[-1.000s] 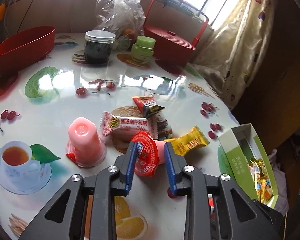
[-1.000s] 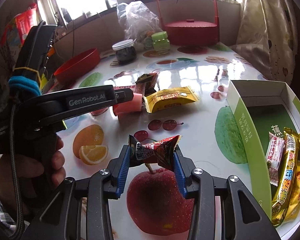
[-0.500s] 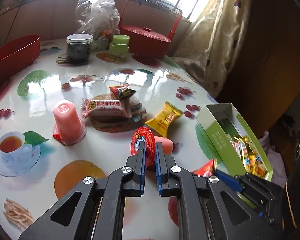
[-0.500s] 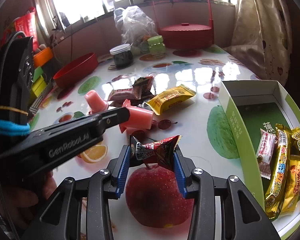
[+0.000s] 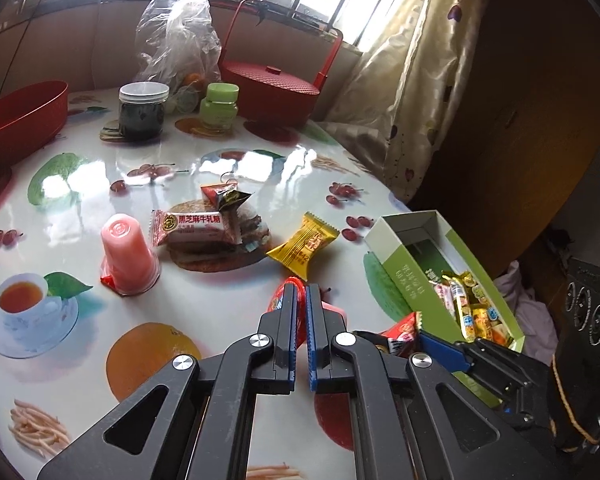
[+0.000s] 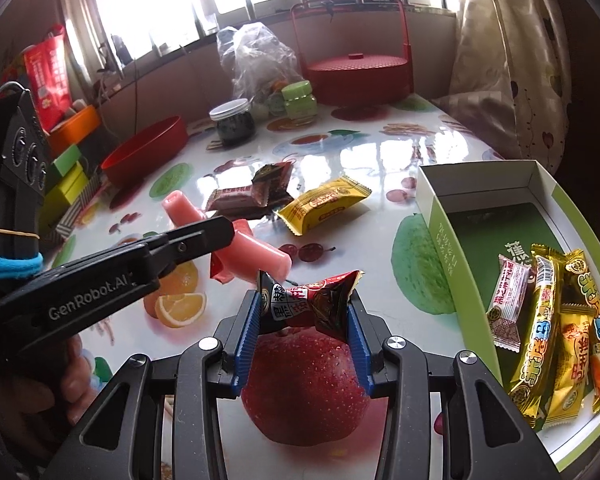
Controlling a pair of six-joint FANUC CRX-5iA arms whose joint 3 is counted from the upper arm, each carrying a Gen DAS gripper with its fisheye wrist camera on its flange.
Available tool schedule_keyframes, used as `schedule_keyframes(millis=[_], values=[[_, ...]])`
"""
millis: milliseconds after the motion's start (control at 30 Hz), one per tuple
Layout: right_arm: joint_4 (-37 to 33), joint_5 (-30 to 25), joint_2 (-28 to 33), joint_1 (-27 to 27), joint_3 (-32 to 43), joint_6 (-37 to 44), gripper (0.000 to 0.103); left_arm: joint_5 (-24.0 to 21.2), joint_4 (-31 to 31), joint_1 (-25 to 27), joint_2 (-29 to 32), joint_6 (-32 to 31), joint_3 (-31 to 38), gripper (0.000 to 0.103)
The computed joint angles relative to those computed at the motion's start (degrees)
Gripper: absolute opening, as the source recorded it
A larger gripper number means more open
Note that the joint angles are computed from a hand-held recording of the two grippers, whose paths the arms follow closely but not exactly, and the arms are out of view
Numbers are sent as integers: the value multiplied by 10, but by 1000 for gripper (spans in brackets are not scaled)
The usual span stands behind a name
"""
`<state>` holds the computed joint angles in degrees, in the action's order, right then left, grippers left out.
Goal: Organize snacks
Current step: 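Carry the red candy and red jelly cup over the gift box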
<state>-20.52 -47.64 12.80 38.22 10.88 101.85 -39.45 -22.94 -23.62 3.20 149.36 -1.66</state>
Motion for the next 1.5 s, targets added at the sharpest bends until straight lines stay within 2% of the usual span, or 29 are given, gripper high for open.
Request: schedule_keyframes(millis=[200,767,1233,1500], values=[[-1,1,-4,-2,-3,0,40,4,9,0,-4,-13,-4,4],[3,26,-33,-26,-15,-18,40,3,9,-15,11,-50,45,4],[47,57,-55,-60,-39,-71,40,35,67,-18,56,-129,90,4],[83,65,-60,-75,-58,-107,40,60,125,-14,87,-188,109,4]])
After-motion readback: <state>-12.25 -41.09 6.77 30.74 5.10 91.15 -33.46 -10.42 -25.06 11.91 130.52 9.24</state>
